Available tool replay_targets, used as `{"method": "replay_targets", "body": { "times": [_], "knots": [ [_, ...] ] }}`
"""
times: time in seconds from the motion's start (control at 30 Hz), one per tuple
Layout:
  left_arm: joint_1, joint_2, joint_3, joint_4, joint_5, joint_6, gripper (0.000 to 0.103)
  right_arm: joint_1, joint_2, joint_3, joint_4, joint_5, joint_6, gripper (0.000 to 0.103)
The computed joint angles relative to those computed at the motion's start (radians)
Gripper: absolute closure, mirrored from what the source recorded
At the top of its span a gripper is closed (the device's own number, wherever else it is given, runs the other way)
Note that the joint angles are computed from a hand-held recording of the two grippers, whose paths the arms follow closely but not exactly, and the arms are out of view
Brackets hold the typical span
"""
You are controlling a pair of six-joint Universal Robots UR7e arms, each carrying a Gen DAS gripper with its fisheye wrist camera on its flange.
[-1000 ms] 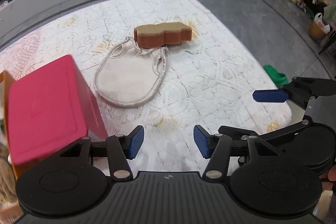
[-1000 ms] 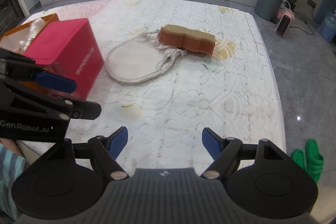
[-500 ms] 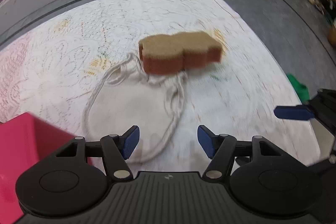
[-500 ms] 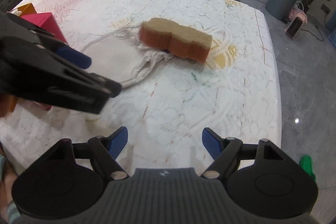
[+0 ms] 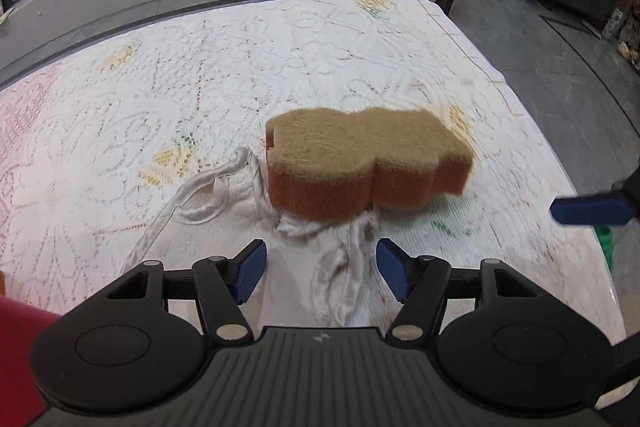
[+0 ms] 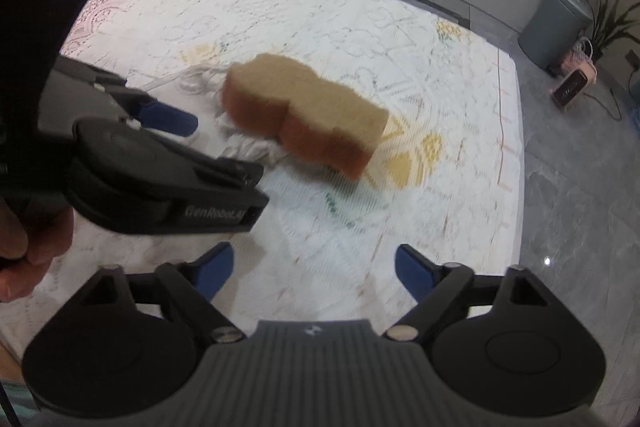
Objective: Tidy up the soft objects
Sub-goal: 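Grasp the white cloth bag with the left tool while the right tool grasps the orange sponge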
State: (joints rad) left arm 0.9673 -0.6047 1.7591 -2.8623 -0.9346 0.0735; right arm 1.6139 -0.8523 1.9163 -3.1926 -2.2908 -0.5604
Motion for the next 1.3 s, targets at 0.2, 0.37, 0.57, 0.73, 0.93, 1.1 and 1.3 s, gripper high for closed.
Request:
{"method": "replay_targets", "body": {
  "times": [0.2, 0.37, 0.57, 0.73, 0.93, 1.1, 1.3],
  "knots": [
    [0.014, 0.023, 0.003, -0.094, 0.009, 0.049, 0.055, -0.008, 0.029, -0.061, -0.048, -0.003, -0.172, 0.009],
    [0.017, 0.003, 0.011, -0.083, -0.009, 0.026, 0.085, -0.02, 0.085, -0.115, -0.11, -0.004, -0.402, 0.009],
    [0.035, -0.026, 0.012, -0.051, -0.05, -0.007, 0.089, -0.025, 0.145, -0.181, -0.136, 0.021, -0.547, 0.011],
    [0.032, -0.04, 0.021, -0.052, -0.058, 0.002, 0.091, -0.028, 0.185, -0.233, -0.097, -0.017, -0.494, 0.043],
    [0.021, -0.08, 0.048, -0.047, -0.069, -0.007, 0.092, -0.016, 0.161, -0.187, -0.166, -0.013, -0.46, 0.056],
    [-0.001, -0.155, 0.116, -0.065, -0.099, -0.031, 0.092, 0.029, 0.123, -0.157, -0.127, -0.067, -0.351, 0.057],
    [-0.034, -0.259, 0.202, -0.07, -0.136, -0.059, 0.092, 0.081, 0.043, -0.106, 0.012, -0.15, -0.087, 0.057]
  ]
}}
